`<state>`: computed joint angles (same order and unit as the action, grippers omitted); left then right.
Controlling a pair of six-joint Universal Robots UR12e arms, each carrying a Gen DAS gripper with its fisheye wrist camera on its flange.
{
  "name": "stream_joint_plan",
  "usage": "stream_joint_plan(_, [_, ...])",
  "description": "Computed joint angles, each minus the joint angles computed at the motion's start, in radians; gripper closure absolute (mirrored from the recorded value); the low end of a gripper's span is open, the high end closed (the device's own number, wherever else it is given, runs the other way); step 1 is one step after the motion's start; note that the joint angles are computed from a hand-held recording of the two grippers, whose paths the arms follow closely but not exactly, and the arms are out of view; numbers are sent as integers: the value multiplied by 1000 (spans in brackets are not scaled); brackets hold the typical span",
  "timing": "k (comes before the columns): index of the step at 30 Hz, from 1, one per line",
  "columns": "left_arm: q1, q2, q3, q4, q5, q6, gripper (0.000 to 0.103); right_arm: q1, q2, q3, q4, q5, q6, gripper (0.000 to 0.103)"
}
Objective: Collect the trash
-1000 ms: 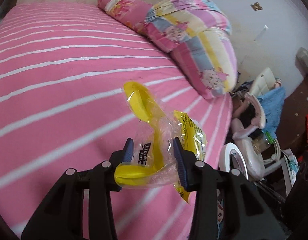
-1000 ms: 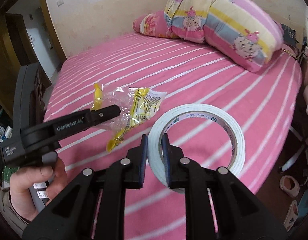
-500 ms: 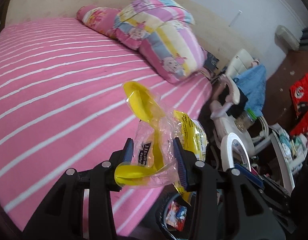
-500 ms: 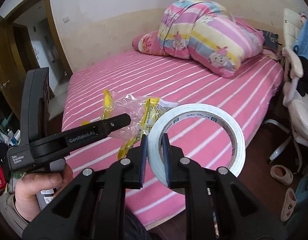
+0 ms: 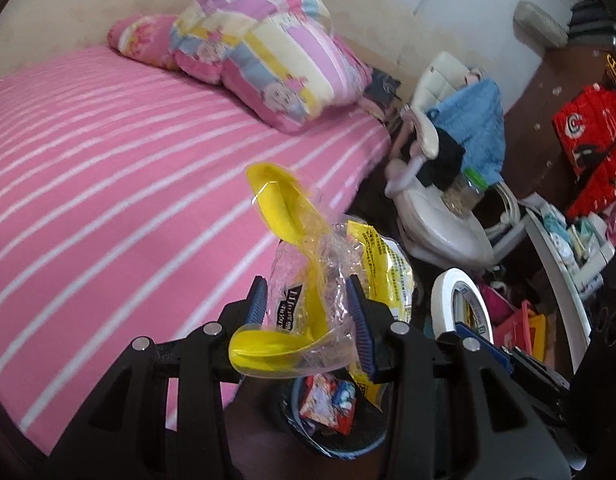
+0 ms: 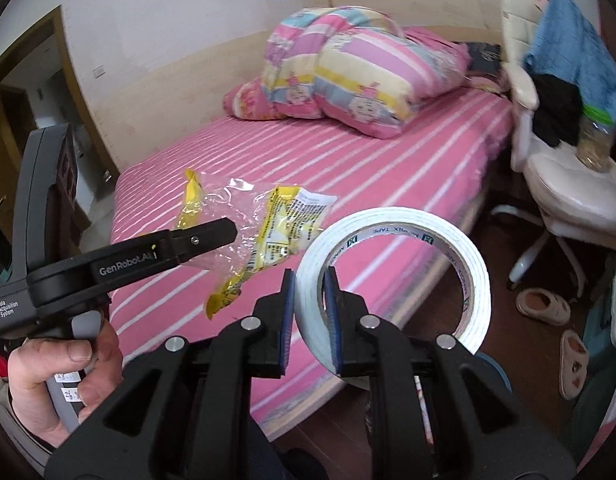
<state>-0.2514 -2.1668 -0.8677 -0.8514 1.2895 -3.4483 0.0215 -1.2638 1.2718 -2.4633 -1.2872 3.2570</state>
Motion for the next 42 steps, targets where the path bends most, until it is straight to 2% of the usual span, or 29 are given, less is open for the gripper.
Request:
stream_joint_plan(11, [-61,-91,89,-223,-70,74,64,-73,-64,143,31,-22,71,87])
stream_joint_plan(19, [-96,-157,161,-367,-86,122,64,-103,-81,215,65,-17,102,87])
stream_joint_plan(26, [-120,-219,238,-487,-76,195,63,-124,-76,253,91,-9,130,86])
stream_joint_plan(27, [-122,-230,252,-500,-83,205,62,-125,-73,253,97,-12,133,84])
stream_joint_plan(28, [-126,-243,273,-521,-71,213,61,-127,-71,255,110,-17,134,75])
stream_joint_plan(29, [-127,-248,281,-530,-65,218,59,-128,-71,259,116,-23,138,70])
stream_joint_plan(30, [-129,-257,293,-544,-61,221,55,-127,-71,259,117,-32,142,61])
stream_joint_plan(31, [-131,-265,307,-555,-56,221,43,-127,-70,261,116,-41,144,52])
stream_joint_plan(32, [-132,-266,307,-552,-51,217,33,-127,-71,263,116,-51,142,50])
stream_joint_plan(35, [-128,-256,288,-517,-72,207,25,-125,-76,267,112,-78,139,42])
stream_joint_plan(42, [-124,-233,252,-473,-70,183,19,-128,-88,271,104,-95,152,37])
